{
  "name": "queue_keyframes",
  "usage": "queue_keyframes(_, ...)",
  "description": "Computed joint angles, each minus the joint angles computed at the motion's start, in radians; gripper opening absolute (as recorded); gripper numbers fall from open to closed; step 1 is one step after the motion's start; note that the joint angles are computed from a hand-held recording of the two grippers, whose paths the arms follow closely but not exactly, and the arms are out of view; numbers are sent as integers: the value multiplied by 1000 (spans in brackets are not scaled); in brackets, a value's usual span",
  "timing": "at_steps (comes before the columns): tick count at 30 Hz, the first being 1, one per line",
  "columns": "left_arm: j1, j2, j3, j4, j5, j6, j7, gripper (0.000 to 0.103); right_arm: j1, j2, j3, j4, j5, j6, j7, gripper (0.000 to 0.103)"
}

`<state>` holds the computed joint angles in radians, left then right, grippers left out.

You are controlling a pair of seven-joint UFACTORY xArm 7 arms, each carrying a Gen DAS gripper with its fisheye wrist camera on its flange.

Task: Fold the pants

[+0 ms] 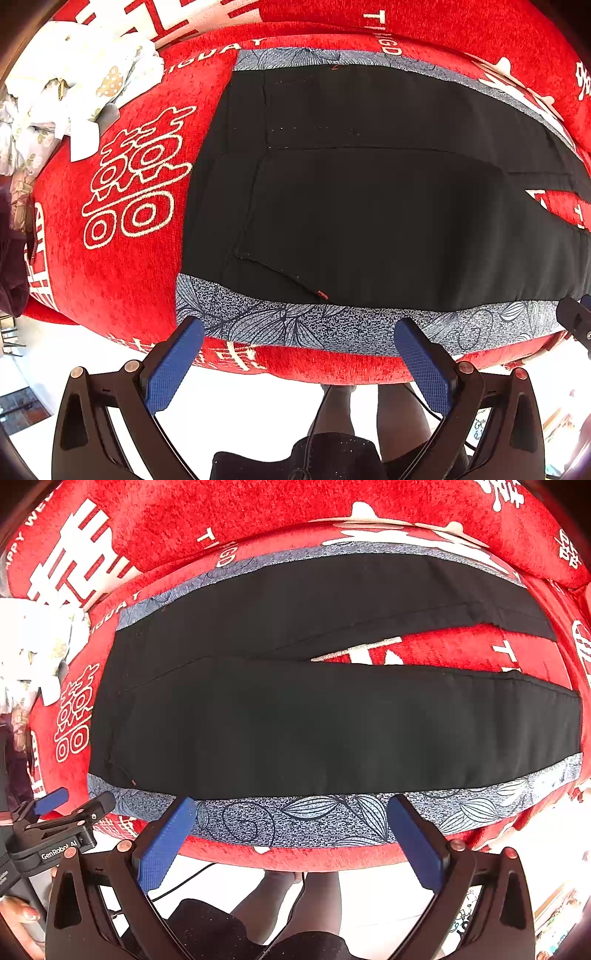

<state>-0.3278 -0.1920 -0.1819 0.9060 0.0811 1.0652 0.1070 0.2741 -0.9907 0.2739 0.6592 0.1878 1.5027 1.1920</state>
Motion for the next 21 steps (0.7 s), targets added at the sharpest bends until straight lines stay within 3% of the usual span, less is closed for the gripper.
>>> queue_keyframes(21, 11, 2, 13, -18, -32, -34, 26, 103, 7, 1, -1, -19, 6, -31, 11, 103)
